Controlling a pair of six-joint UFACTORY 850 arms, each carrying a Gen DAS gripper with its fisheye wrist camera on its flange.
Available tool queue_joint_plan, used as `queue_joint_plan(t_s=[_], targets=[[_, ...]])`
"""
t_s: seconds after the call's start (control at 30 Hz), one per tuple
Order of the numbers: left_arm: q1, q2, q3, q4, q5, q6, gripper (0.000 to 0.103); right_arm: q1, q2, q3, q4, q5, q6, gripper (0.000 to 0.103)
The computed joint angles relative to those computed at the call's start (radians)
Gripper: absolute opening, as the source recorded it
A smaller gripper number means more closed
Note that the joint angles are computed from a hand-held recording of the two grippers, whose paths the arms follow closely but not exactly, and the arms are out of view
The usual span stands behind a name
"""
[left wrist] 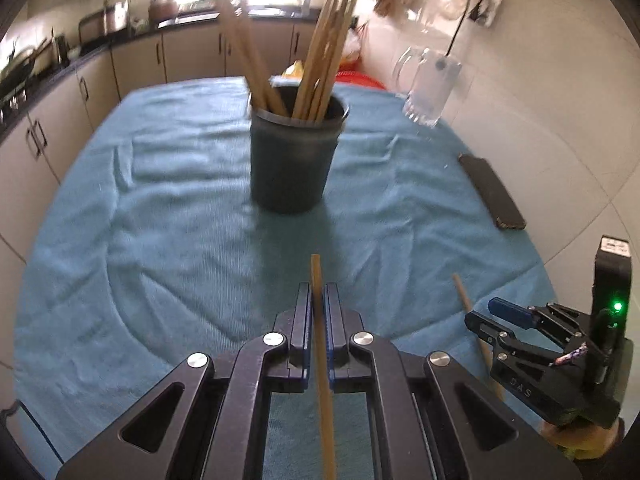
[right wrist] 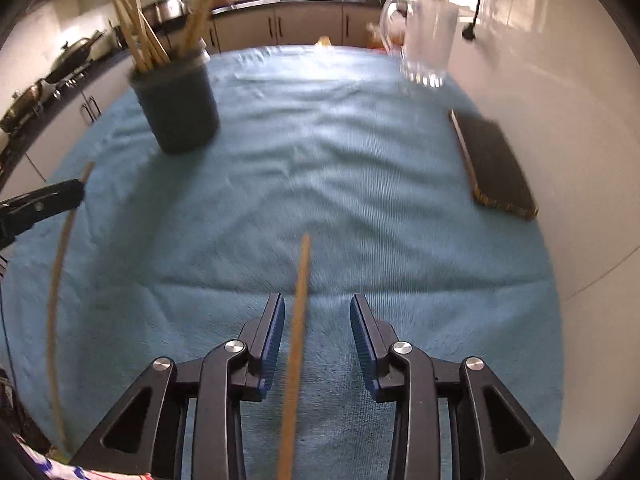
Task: Organize utensils
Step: 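Lift the chopstick upright with the right gripper toward the holder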
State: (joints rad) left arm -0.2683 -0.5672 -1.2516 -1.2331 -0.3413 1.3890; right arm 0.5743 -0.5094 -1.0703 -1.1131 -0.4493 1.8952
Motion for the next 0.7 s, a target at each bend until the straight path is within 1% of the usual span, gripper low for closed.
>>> queue_joint_plan(t_s=[0.03, 0.07, 0.13, 0.2, 0.27, 0.3, 0.4, 0.47, 0.57, 0.6, 0.7], targets=[[0.001, -0.004, -0.003, 0.011, -0.004, -0.015, 0.005, -0.005, -0.008, -0.005, 0.014, 0.006, -0.017, 0.037], [0.0, -0.005, -0.004, 0.012, -0.005, -0.018, 0.005, -0.004, -0.012, -0.01, -0.01, -0.007, -0.003, 0.037], [-0.001, 0.0, -0.001, -0.012, -0.002, 0.008, 0.005, -0.016, -0.027, -0.034, 0.023, 0.003, -0.05, 0.037], [-0.002, 0.007, 0.003, -0.039, -0.008, 0.038, 0.005, -0.029, -0.047, -0.062, 0.054, 0.014, -0.107, 0.029], [-0.003, 0.019, 0.014, -0.07, -0.009, 0.075, 0.005, -0.038, -0.058, -0.082, 0.073, 0.026, -0.155, 0.01], [-0.003, 0.027, 0.021, -0.089, -0.01, 0.1, 0.005, -0.046, -0.065, -0.092, 0.082, 0.042, -0.181, 0.008], [0.0, 0.054, 0.047, -0.142, -0.018, 0.167, 0.005, -0.054, -0.06, -0.088, 0.073, 0.07, -0.19, 0.006], [0.006, 0.072, 0.064, -0.175, -0.028, 0.208, 0.005, -0.054, -0.042, -0.066, -0.01, 0.085, -0.091, 0.006], [0.017, 0.102, 0.088, -0.227, -0.052, 0.267, 0.005, -0.039, 0.023, 0.001, -0.234, 0.091, 0.18, 0.006], [0.022, 0.113, 0.096, -0.245, -0.062, 0.286, 0.005, -0.029, 0.045, 0.016, -0.288, 0.073, 0.242, 0.006], [0.032, 0.15, 0.127, -0.322, -0.083, 0.369, 0.005, 0.012, 0.103, 0.05, -0.385, -0.007, 0.341, 0.006]])
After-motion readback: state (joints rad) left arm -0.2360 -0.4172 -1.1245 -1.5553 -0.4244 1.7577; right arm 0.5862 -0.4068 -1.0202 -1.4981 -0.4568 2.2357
